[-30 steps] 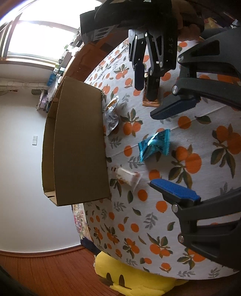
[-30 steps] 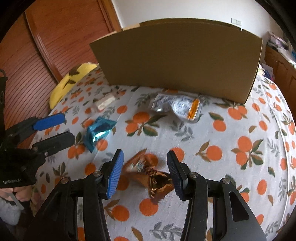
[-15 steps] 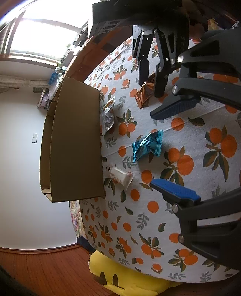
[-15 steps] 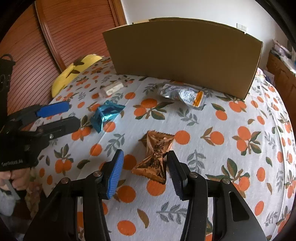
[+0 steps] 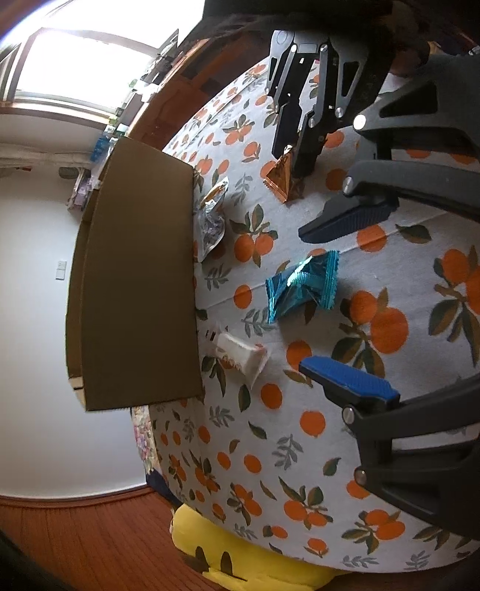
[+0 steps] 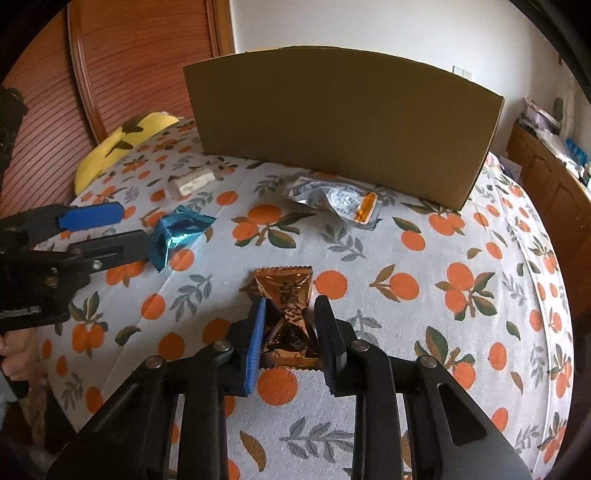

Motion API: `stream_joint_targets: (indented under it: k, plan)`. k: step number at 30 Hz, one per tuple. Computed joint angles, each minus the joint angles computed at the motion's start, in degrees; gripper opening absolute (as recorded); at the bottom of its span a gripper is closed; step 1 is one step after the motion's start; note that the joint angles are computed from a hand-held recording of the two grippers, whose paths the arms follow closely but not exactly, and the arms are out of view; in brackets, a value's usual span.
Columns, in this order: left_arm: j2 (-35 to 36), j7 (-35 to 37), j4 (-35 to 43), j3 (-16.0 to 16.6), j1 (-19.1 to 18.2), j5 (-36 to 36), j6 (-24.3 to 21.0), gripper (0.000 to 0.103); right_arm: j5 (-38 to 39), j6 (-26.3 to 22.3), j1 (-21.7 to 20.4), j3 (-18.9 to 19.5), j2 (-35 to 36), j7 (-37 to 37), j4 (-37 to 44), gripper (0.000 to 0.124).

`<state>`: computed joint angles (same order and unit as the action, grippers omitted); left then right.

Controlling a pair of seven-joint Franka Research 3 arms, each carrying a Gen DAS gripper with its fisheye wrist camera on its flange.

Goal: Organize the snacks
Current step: 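Move both grippers back toward the remaining snacks on the table, then grasp the brown chocolate wafer with the right gripper while the left grasps the teal candy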

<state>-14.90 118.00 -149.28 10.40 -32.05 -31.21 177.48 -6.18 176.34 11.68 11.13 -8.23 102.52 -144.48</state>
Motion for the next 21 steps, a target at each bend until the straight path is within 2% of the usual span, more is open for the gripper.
stream_joint_targets:
  k: [3, 6, 9, 11, 14, 15, 21]
  plan:
    - [1.29, 0.87, 1.21, -0.4, -0.28, -0.35, 0.0, 0.056, 0.16, 1.12, -0.4, 0.25, -0.18, 0.72, -0.72, 0.024]
    - [3.09, -0.95, 2.65, -3.37, 2.4, 1.52, -0.24, 0.051, -6.7, 1.67, -6.29, 5.16, -0.56, 7.05, -1.01, 0.024]
    - [4.72, -8.53, 3.56, -10.35, 9.89, 9.35, -0.82, 0.051, -11.48, 1.3, -8.4, 6.76, -0.28, 10.74, -0.39, 0.024]
    - [5.3, -13.8, 3.83, -13.62, 13.8, 14.69, -1.45, 0.051, -12.95, 1.25, -8.15, 6.35, -0.1, 11.87, -0.19, 0.024]
    - [5.58, -18.0, 3.64, -14.91, 15.62, 18.71, -1.76, 0.046, -14.43, 1.22, -7.62, 5.63, 0.0, 13.02, -0.08, 0.024]
    - [5.55, -18.41, 3.5, -14.59, 15.35, 18.93, -1.81, 0.03, -14.72, 1.26, -7.42, 5.34, 0.06, 13.25, -0.04, 0.024]
    - [3.61, -20.26, 1.54, -13.67, 14.39, 20.14, -0.93, 0.026, -16.23, 1.11, -6.98, 4.76, -0.06, 14.54, -0.07, 0.024]
